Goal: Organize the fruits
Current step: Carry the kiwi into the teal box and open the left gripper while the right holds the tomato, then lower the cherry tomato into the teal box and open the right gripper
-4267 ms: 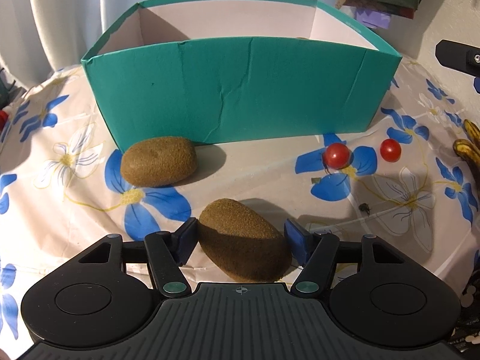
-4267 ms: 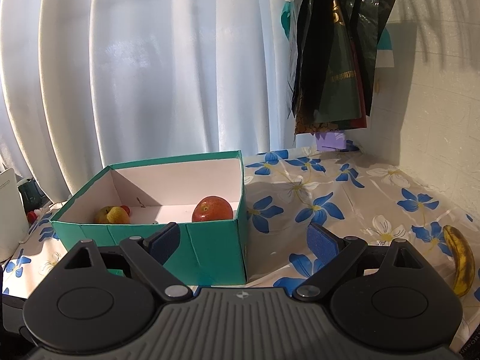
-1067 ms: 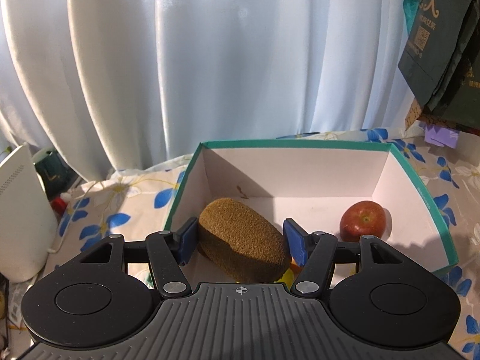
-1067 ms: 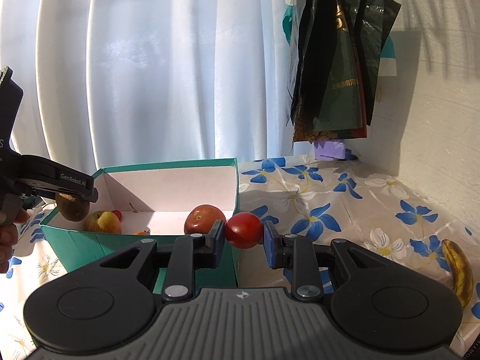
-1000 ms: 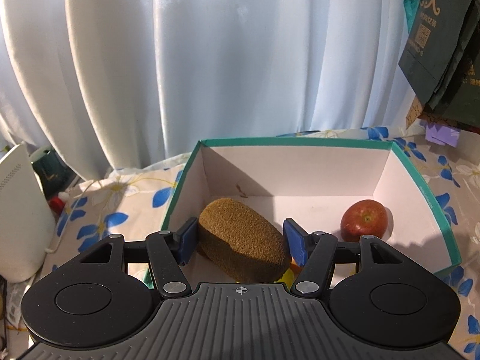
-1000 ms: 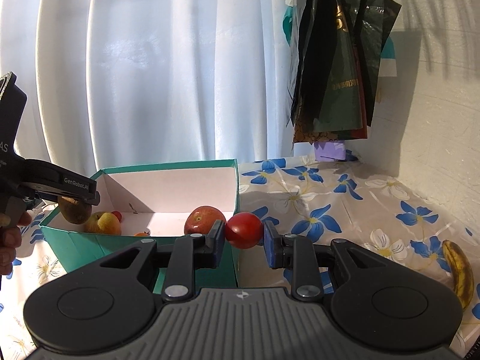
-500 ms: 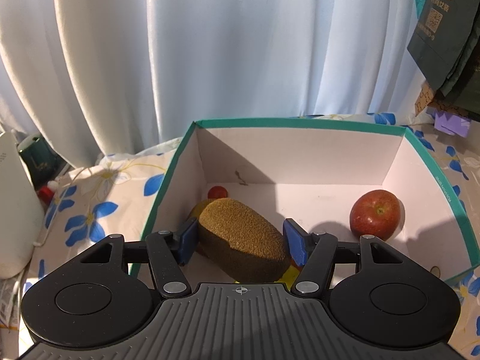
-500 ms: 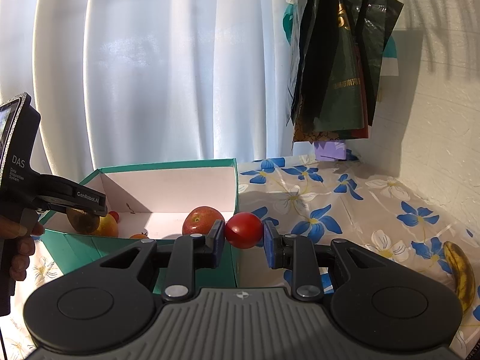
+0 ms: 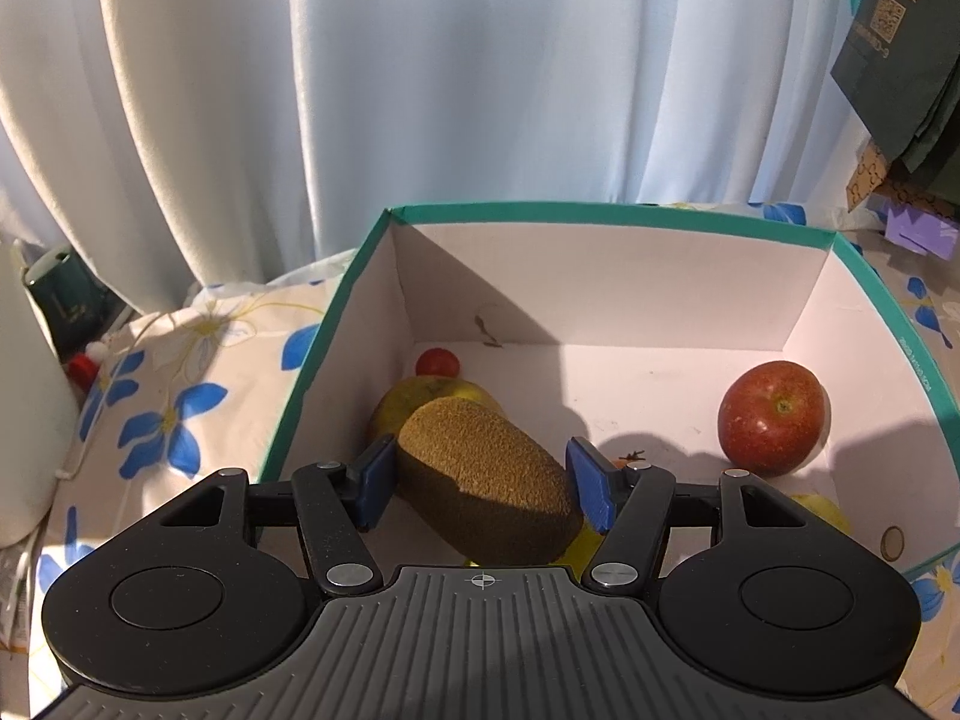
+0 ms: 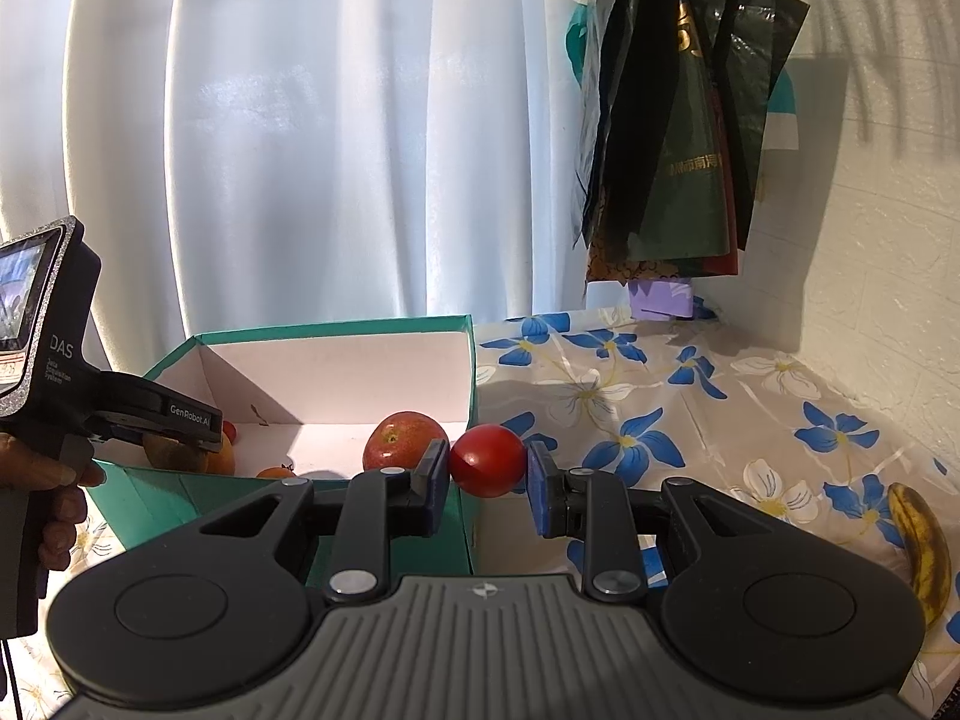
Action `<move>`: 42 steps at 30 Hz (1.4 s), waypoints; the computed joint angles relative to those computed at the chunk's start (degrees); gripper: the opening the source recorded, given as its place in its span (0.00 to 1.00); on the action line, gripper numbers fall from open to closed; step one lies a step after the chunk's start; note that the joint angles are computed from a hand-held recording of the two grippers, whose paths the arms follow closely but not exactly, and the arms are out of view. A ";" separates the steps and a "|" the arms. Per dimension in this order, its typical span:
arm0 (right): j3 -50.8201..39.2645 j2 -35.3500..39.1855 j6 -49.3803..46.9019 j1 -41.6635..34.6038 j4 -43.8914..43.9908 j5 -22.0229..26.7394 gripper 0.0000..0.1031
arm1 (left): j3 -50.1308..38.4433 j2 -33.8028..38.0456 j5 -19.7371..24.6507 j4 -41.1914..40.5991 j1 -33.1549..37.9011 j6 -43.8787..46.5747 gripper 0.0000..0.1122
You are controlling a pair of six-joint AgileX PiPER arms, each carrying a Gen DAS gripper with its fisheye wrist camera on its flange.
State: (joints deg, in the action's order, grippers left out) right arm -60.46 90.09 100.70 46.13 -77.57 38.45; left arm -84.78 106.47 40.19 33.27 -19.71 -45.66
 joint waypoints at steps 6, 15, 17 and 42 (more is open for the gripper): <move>-0.06 0.07 0.06 -0.19 -0.38 -0.31 0.26 | -0.54 0.49 0.34 -0.27 0.18 0.20 0.59; -0.36 0.25 -0.07 -0.19 -0.34 -0.16 0.26 | -1.90 1.35 1.55 -2.63 0.80 2.04 0.59; -0.37 0.24 0.05 -0.11 -0.42 -0.01 0.26 | -2.01 1.48 1.78 -2.32 0.66 2.26 0.59; -0.31 -0.58 -0.08 0.40 -1.10 0.70 0.26 | 14.68 -19.70 2.56 4.30 -0.90 -10.93 0.72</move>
